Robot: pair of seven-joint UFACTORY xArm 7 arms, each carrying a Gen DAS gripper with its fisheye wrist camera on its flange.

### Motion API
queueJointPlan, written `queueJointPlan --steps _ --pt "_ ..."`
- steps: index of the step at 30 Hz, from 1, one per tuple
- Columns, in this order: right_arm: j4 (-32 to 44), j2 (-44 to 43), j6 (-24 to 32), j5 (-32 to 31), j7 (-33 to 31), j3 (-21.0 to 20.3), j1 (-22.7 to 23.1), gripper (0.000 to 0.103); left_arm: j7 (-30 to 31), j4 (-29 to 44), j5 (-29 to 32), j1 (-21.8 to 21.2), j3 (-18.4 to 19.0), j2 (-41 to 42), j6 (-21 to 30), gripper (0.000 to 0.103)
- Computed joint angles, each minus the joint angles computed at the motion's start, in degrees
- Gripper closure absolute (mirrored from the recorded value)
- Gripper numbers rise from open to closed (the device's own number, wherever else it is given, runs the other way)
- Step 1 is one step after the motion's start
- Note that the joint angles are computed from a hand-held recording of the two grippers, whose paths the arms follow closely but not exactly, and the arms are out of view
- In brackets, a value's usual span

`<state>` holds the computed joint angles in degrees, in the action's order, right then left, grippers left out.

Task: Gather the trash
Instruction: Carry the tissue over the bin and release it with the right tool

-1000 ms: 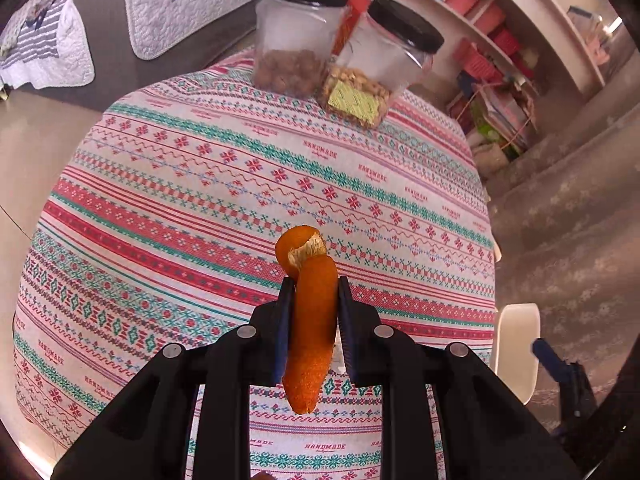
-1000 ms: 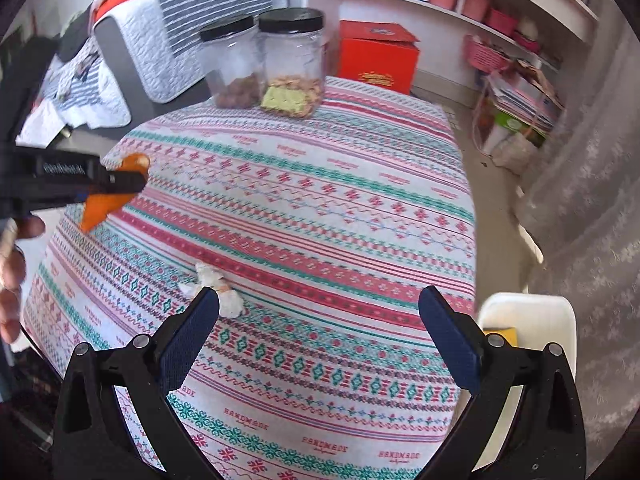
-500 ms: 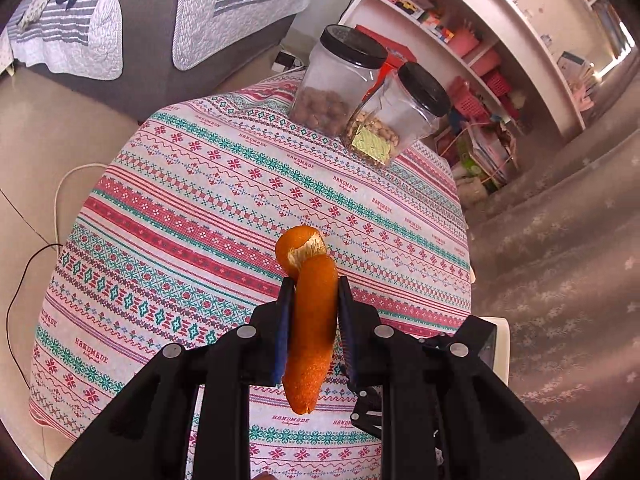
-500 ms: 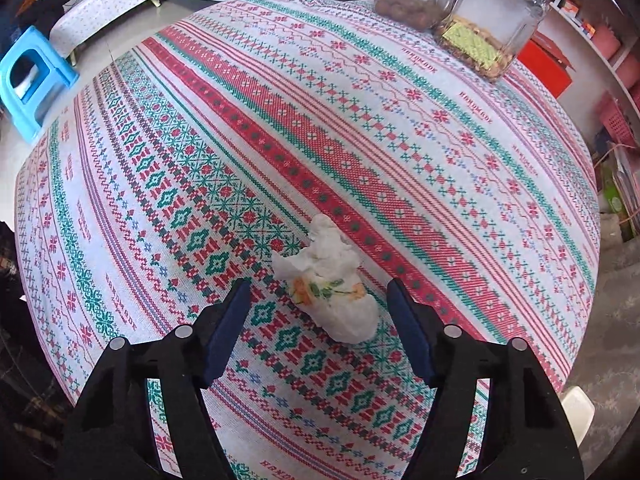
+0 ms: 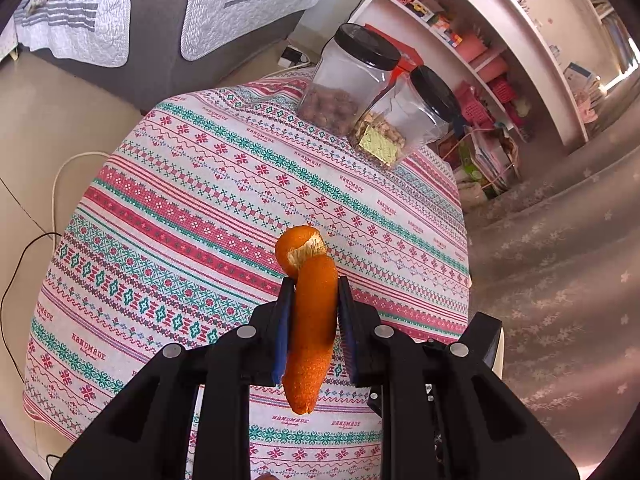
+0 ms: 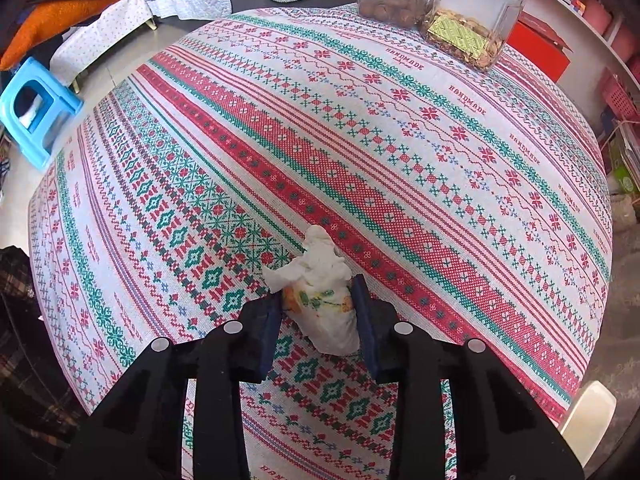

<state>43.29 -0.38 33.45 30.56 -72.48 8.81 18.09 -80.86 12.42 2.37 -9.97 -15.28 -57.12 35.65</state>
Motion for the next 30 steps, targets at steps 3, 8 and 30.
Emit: queueJointPlan --steps 3,8,30 --pt "-0.47 -2.7 -0.31 5.49 -1.72 -0.35 0.26 0.071 -0.76 0.47 0.79 1.12 -0.8 -0.08 -0.3 0.081" --pt "0.05 -6.24 -1.66 18.51 -5.3 -2.05 1.85 0.07 -2.77 1.17 2.95 2.98 -2.84 0.21 -0.83 0.081" --pt "2.4 -12.68 -21.6 50.35 -18.4 -6.93 3.08 0.07 -13.04 11.18 16.45 11.61 -13.9 11.46 -8.02 0.081"
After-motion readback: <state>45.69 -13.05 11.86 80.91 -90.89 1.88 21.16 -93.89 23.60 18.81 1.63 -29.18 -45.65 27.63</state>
